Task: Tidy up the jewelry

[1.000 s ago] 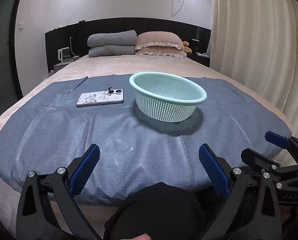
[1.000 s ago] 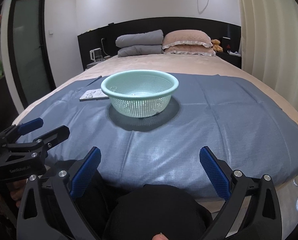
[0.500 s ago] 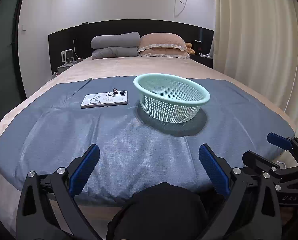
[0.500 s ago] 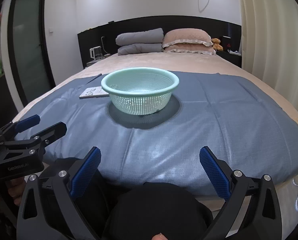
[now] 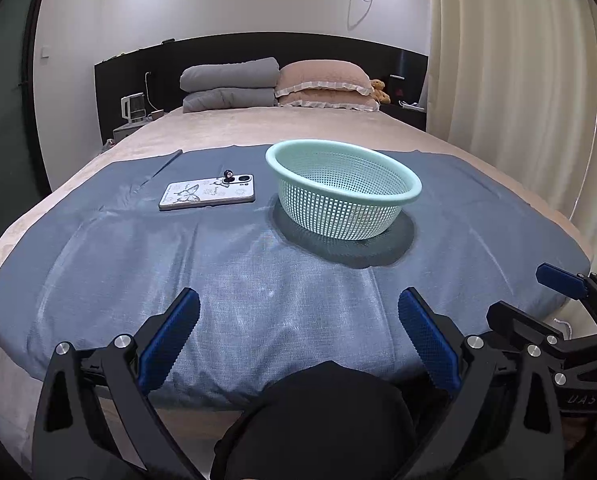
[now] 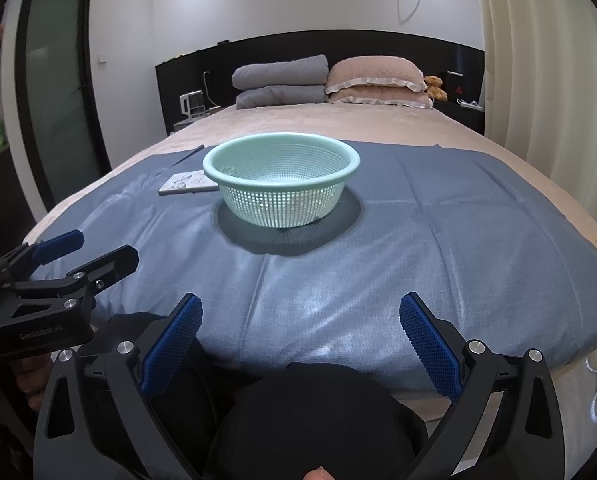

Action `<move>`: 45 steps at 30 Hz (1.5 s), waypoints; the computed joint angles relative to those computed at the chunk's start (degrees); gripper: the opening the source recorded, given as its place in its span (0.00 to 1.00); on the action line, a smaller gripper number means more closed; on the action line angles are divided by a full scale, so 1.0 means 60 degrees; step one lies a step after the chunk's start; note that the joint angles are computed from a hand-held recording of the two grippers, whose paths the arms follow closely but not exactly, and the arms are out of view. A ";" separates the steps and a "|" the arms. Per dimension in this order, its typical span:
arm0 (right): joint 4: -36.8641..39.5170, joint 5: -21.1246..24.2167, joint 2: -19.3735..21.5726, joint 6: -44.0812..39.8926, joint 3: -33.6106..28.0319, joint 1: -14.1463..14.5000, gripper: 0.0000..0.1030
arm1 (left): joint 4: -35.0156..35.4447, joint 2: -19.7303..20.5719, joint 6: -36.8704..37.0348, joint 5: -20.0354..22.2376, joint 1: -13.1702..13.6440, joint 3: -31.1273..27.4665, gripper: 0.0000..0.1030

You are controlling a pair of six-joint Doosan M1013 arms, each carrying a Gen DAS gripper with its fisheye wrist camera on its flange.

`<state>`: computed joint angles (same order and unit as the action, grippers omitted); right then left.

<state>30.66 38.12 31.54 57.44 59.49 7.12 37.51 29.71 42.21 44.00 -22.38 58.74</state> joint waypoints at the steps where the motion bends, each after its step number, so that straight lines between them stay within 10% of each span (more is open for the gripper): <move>1: 0.0007 0.0017 0.0006 -0.0005 -0.0009 -0.0008 0.92 | 0.0017 0.0002 -0.0002 0.0001 -0.0005 0.0000 0.94; 45: -0.0041 0.0237 0.0066 0.0062 -0.0100 -0.0041 0.92 | -0.0449 0.0118 0.0623 0.0219 -0.0023 -0.0109 0.94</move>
